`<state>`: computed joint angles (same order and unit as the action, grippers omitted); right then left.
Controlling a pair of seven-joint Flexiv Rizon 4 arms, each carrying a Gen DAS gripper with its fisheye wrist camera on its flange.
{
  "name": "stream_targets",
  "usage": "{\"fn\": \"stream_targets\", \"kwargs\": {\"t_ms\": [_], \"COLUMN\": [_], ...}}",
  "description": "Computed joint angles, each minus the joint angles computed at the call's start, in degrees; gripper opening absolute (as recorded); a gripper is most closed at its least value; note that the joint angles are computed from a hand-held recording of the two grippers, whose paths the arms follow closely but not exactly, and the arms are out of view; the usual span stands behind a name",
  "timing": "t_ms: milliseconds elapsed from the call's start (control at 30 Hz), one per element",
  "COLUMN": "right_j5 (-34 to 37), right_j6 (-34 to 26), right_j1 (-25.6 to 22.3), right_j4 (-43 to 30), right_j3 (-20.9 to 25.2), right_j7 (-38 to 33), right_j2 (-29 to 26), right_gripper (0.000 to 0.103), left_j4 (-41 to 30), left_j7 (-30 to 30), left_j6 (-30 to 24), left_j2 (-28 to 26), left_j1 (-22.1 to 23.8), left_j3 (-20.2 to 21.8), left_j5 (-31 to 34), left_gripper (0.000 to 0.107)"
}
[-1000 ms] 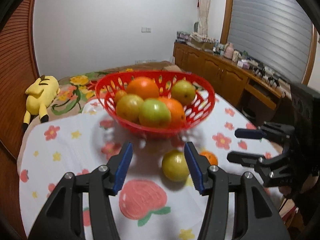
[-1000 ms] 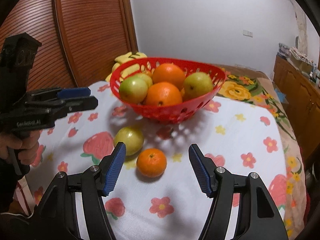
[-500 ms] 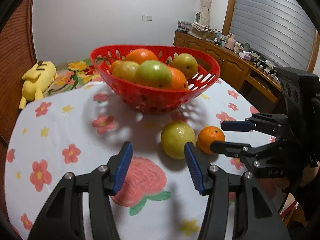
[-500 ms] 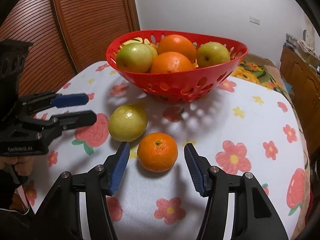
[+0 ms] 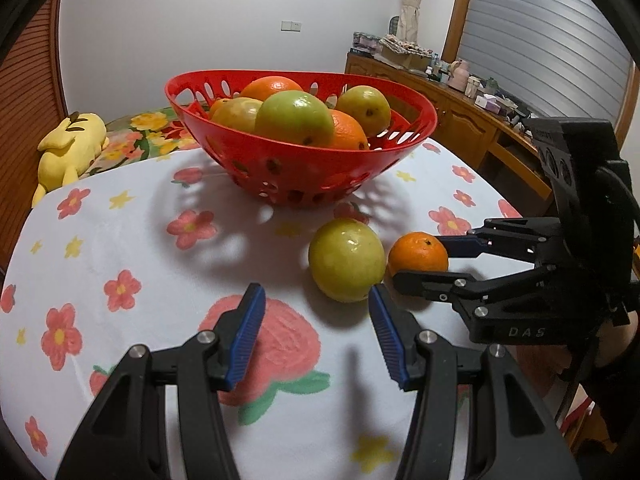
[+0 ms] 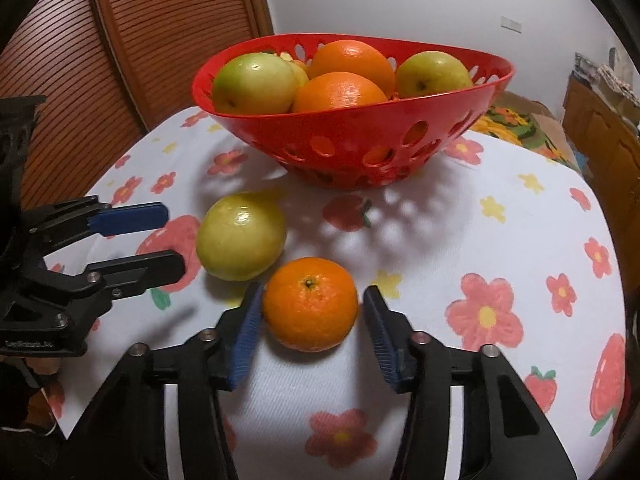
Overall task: Organize fruits
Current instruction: 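Grasp the yellow-green pear with the left tool while the right tool grasps the tangerine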
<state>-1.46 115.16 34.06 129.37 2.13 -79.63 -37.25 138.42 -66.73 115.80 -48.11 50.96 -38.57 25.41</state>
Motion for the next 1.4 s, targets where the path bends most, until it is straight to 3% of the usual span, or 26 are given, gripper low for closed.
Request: {"fn": "stream_targets", "kwargs": {"t_ms": [233, 433, 567, 900, 1400], "right_j5": [6.7, 7.0, 8.6, 10.5, 11.6], "right_j6": [1.3, 4.2, 5.2, 6.0, 6.8], "right_j1": [8.3, 4.9, 5.0, 5.3, 5.0], "right_j4": [1.6, 3.7, 4.5, 5.1, 5.7], "right_j3": [-6.1, -3.1, -2.9, -3.0, -2.8], "right_j7": [-3.3, -3.7, -4.3, -4.9, -5.4], "right_j2": [0.7, 1.7, 1.5, 1.1, 1.1], "right_gripper": [0.046, 0.046, 0.046, 0.046, 0.046], "left_j4": [-0.7, -1.4, -2.6, -4.1, -5.3], "left_j7": [0.1, 0.3, 0.7, 2.0, 2.9], "left_j6": [-1.2, -2.4, -3.4, -6.3, -4.5], "left_j2": [0.5, 0.6, 0.9, -0.2, -0.6], "left_j1": [-1.1, -2.2, -4.5, -5.3, -8.1], "left_j3": [-0.5, -1.3, -0.1, -1.4, 0.4], "left_j5": [-1.0, -2.1, -3.5, -6.7, -6.6], "left_gripper": [0.054, 0.054, 0.054, 0.054, 0.053]}}
